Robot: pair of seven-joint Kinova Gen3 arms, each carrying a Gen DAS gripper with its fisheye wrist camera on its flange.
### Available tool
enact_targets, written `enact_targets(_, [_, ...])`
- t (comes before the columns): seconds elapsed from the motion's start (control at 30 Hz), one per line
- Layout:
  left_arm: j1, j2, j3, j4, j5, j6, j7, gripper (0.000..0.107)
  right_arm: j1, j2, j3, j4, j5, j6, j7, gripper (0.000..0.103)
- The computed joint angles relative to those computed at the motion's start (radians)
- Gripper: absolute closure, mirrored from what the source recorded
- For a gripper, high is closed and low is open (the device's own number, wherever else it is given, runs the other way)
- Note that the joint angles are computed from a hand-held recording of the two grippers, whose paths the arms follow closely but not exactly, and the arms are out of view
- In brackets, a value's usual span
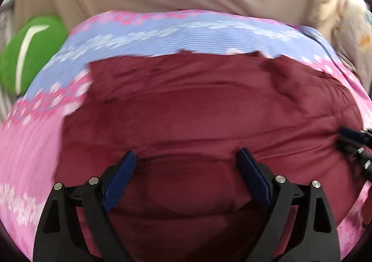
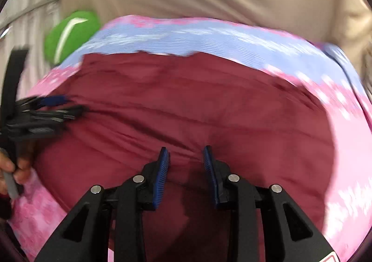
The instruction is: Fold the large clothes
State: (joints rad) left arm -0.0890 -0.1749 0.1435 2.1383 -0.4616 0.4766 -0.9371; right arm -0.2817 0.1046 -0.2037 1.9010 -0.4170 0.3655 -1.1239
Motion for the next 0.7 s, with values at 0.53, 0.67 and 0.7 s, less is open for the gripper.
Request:
enact_targets(0.53, [0.052,0.025,-0.459,-0.189,0.580,0.092,-0.549,0.009,0.175,0.064,0.120,-0.194,-0.119,0.151,-0.099,0.036])
enact_targets(0.67, [-0.134,0.211,-0.337,-0.307,0.743,0.166,-0.662,0.011,0.158,0.216,0.101,-0.379,-0.061,0.247,-0.237,0.030])
enact_targets(0.7, [-0.180,0.242,-0.302,-0.332,0.784,0.199,-0.697,0.031,0.158,0.255,0.100,-0.425,-0.041,0.288,-0.274,0.032])
